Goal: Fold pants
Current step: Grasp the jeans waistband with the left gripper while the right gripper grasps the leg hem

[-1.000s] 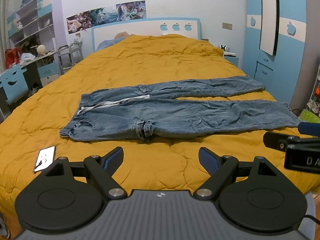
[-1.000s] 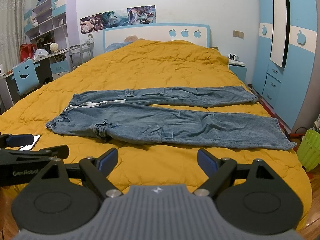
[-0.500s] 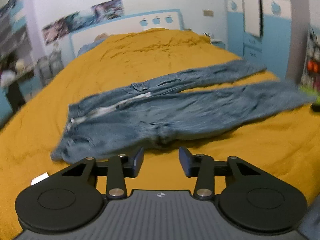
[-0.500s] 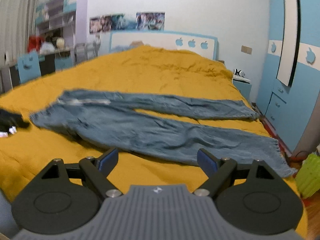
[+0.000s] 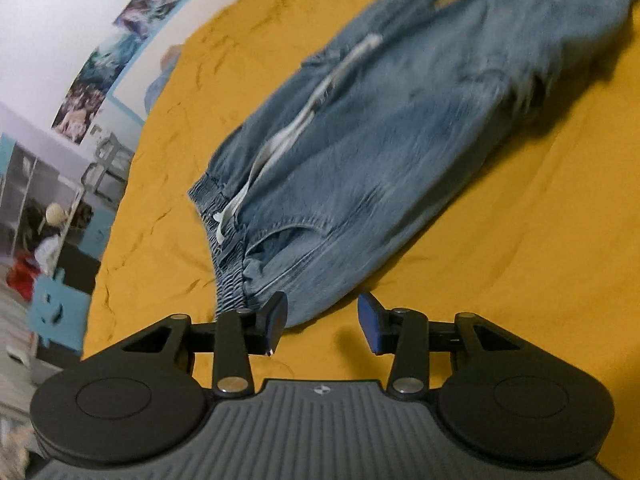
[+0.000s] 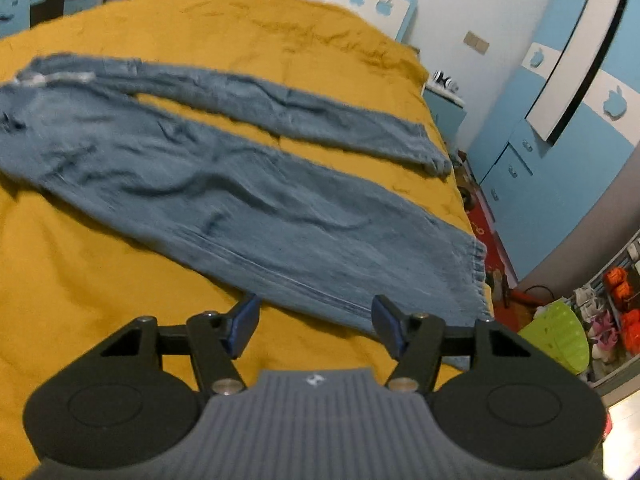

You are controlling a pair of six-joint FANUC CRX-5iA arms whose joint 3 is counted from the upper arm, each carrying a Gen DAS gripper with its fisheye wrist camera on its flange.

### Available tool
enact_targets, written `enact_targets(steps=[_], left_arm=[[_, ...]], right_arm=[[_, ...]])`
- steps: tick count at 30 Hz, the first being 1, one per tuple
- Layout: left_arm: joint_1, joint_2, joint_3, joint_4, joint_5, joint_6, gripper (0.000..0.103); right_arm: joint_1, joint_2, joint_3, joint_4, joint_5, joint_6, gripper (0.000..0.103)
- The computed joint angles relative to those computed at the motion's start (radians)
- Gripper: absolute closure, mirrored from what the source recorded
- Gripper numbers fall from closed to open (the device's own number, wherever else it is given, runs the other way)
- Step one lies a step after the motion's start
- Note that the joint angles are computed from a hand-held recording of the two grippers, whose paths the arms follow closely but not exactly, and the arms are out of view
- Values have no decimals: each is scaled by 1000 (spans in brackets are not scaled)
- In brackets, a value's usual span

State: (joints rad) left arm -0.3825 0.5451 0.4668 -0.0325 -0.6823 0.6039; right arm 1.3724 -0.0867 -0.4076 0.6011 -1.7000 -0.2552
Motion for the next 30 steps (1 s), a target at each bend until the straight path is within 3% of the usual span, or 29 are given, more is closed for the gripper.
enact_targets(steps=[5, 8, 11, 13, 17, 21, 23, 24, 25, 30], left_arm=[[-23, 50, 44, -120, 29, -61, 53], [-54, 69, 63, -254, 67, 21, 53], [-70, 80, 79, -299, 67, 109, 69], [-76, 80, 83, -313, 69, 162, 86], [-78, 69, 93, -303, 59, 280, 94], [-80, 66, 127, -283, 15, 370, 97], [-85, 67, 139, -290, 8, 403, 97], [-86, 65, 143, -293, 5, 419, 98], [-86, 65, 150, -288, -1, 429, 98], [-89, 89, 217, -266, -61, 498, 99]], right_arm=[[-15, -39, -41, -38, 25, 39, 44], [-7, -45, -49, -51, 21, 100, 44], [12, -48, -46, -75, -1, 185, 44], [20, -48, -47, -92, -21, 246, 44], [19, -46, -64, -106, -50, 346, 46], [-10, -51, -96, -94, -20, 423, 60], [-24, -40, -106, -86, -9, 475, 75], [-30, -36, -106, -82, -6, 495, 94], [-34, -38, -105, -78, -6, 507, 99], [-25, -53, -100, -7, -60, 484, 103]])
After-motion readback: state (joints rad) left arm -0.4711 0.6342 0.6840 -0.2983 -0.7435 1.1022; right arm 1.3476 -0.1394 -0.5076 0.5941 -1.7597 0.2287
